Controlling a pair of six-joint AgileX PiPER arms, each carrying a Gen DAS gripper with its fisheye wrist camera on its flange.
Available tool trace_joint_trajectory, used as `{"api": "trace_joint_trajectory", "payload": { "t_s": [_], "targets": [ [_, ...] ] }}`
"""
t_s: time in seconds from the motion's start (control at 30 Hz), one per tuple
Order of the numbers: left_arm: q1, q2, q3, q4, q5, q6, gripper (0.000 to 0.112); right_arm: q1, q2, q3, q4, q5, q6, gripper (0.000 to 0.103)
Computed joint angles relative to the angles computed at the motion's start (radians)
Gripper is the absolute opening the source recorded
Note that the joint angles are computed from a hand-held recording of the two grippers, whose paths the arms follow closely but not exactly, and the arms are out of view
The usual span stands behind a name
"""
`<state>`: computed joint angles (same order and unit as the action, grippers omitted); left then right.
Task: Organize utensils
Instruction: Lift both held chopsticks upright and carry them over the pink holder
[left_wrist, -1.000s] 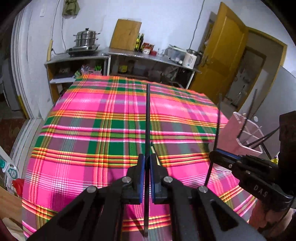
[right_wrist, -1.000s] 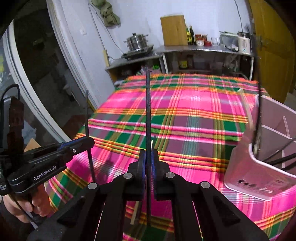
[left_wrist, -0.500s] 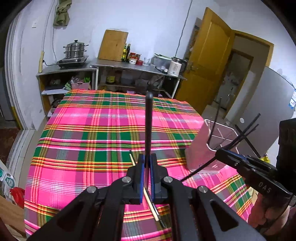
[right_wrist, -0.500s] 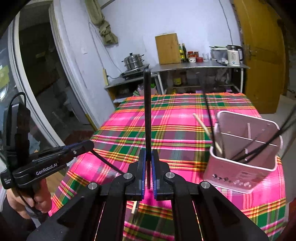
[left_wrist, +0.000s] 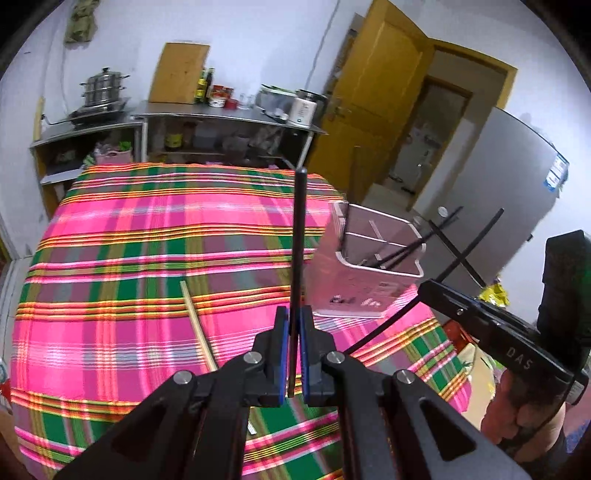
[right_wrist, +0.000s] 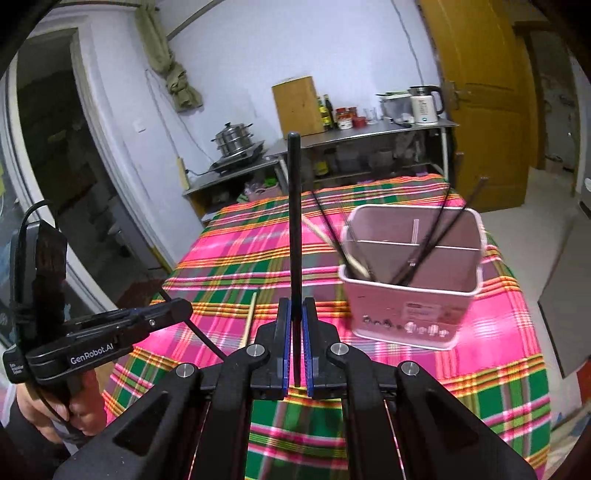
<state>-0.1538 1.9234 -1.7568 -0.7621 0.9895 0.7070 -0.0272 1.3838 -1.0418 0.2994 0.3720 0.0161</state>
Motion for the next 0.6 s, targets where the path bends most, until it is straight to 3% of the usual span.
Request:
{"api": "trace_joint_trajectory", "payload": {
  "t_s": [0.37,0.6],
  "targets": [
    [-0.094,0.074,-0.250,0.009,0.059,-0.096,0.006,-0.121,-0.056,-0.034,0.032,0.018,-0.054,0.006],
    [-0.155,0.223,-0.593,0.054,0.126,-0.250,0.006,-0.172,-0.039,-0.110,0.030,0.012,-0.061,0.006]
  ]
}}
